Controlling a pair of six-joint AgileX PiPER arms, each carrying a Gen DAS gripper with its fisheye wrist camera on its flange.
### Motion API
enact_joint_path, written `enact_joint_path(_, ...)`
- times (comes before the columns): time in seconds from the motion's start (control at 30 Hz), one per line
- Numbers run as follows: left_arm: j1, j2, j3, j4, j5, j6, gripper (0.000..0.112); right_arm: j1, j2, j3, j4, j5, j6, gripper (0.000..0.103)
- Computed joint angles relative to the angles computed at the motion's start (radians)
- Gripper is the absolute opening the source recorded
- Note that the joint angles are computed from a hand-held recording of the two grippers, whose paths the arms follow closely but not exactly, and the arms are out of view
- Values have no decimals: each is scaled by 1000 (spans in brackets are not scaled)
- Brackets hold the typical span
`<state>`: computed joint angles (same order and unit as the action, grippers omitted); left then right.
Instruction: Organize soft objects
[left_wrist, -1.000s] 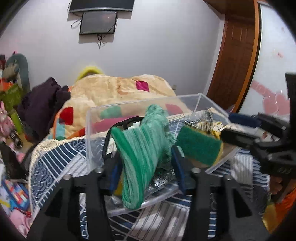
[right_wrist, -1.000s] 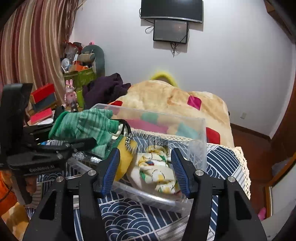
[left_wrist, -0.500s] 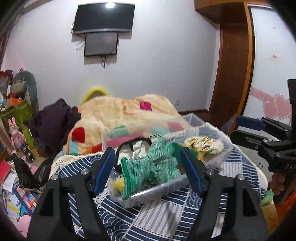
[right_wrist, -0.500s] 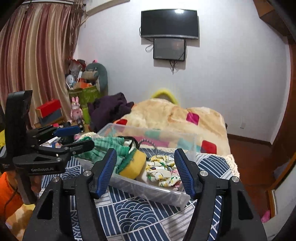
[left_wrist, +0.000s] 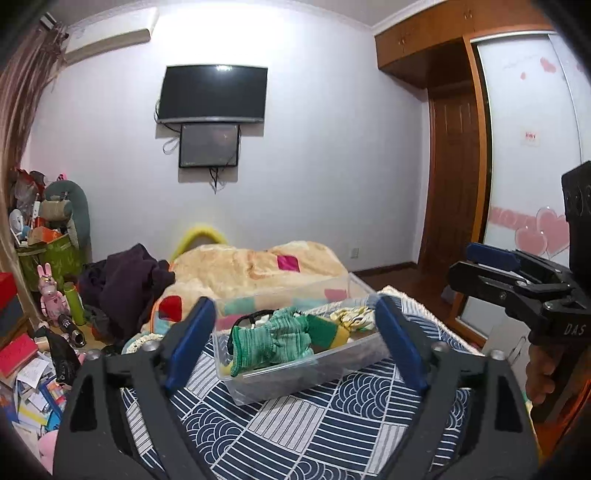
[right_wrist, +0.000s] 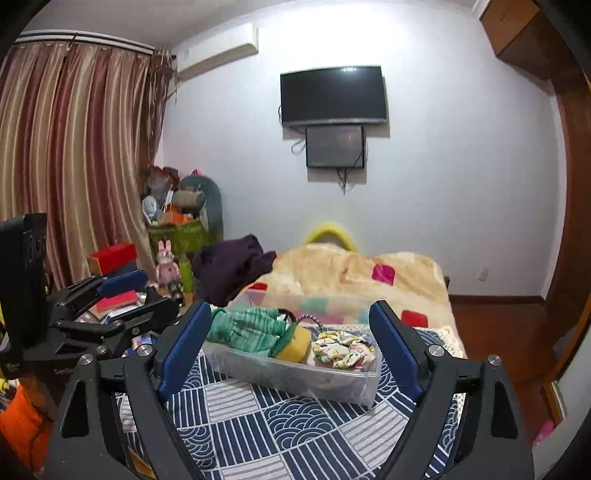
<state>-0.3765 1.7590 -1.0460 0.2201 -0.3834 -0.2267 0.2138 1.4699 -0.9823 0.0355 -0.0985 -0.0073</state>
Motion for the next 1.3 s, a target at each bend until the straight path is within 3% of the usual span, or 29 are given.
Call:
enact_joint_path(0.07,-10,-36,56,-52,-41,43,95,8,-19,22,74,-16,-65,87)
enact_joint_path(0.13,-15,-58,85,-53,-56,47,97,9,-32,42,55,-34,-41,91)
enact_joint_path(0.27,-32,-79,124,-110,-81,90,100,30,-49,98,222,-109,-195,102)
enact_joint_path(0.4,-43,-90,148,-144,-94,118,100,25,-55,133,167,-135,-118,102)
enact_joint_path(0.77,-56,-84,171,-179,-122,155,102,29,-39,159,252,-150,-190,102)
enact_joint_path(1.3,-47,-74,171,-179,-127,153,102,26,-57,180,218,-151,-159,102)
